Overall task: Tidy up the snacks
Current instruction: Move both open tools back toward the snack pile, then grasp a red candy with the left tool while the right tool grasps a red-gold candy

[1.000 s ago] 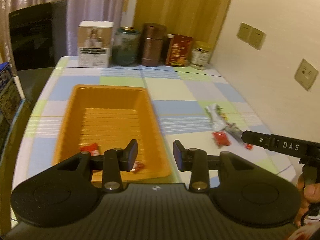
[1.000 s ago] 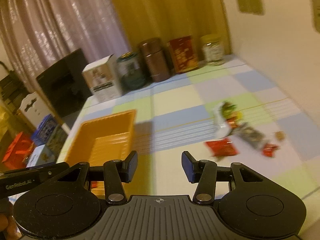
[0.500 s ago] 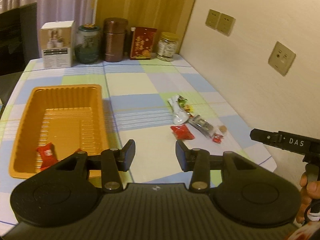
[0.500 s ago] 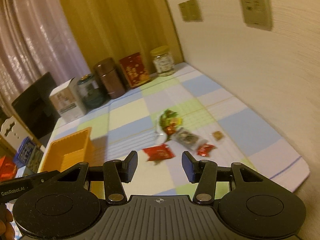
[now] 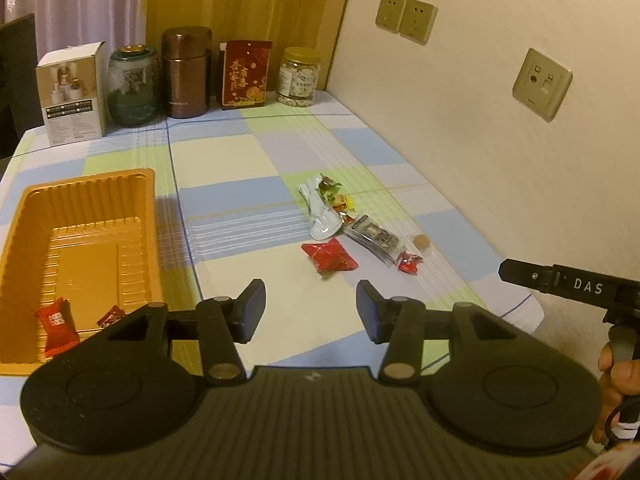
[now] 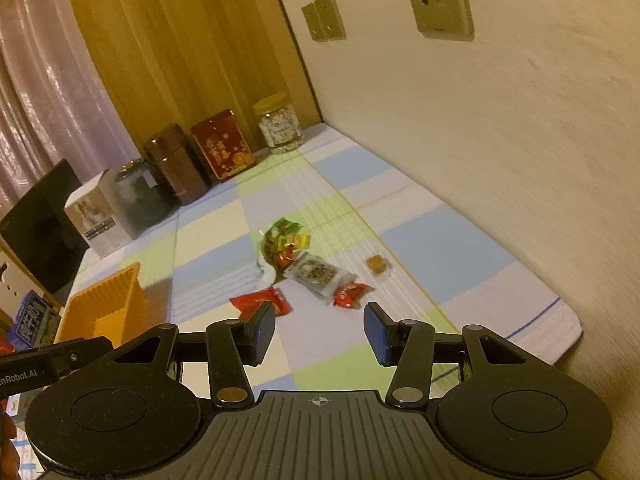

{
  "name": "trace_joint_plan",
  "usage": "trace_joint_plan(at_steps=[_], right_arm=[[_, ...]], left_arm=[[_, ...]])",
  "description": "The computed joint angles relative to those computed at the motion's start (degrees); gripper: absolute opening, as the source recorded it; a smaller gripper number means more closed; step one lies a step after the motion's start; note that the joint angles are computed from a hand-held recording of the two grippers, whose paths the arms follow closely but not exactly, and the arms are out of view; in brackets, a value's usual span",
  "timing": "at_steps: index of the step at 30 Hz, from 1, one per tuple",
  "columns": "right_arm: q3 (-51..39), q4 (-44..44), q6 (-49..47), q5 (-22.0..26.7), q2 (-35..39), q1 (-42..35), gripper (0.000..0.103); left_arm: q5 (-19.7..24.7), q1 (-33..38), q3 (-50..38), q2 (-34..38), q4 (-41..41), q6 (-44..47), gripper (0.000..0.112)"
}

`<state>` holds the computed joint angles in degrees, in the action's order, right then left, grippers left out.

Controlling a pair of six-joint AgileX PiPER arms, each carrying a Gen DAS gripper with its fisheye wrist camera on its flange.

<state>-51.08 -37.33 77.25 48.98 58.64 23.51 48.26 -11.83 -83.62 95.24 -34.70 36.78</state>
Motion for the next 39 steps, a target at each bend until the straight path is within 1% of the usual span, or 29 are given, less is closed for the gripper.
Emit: trace_joint_plan(at_steps=[6,13,20,24,30,35,37,39], right_arm=[[1.0,1.2,-1.6,-0.8,0.6,-2.3,0.050],[2.9,3.7,-5.0,-4.6,1.9,-6.9,0.050],[4.6,5.8,-8.9,-11.4,5.5,-12.7,0.049],[5.6,5.5,-9.6,-17.2,8.7,-15.5,0.049],[5.5,3.2,-9.1,-23.6,15.3,-18.2,0.049],[4.5,-1.8,-5.6,-27.9,21.4,-19.5,0.049],[4.1,-4.0,-4.1,-29.6,23.7,-20.1,0.046],[3.5,-7.0,-2.1,-30.5,25.8,-20.3,0.039]], left_arm=[[-0.1,-1.8,-1.6,2.1,1.0,-0.8,0.048],[-0.1,-3.5,-4.5,5.5,2.0,-0.7,0.051],[-0.2,-4.8,-8.3,10.9,2.8,-0.8,0.053],[-0.5,-5.5,-11.1,14.5,3.6,-0.6,0.055],[-0.8,-6.2,-16.3,20.2,5.0,-2.0,0.057],[-0.8,-6.7,-20.1,24.6,5.9,-3.2,0.057],[-0.5,-6.8,-21.5,26.1,5.8,-3.3,0.057],[-0.6,-7.0,-22.5,27.3,5.9,-3.3,0.058]])
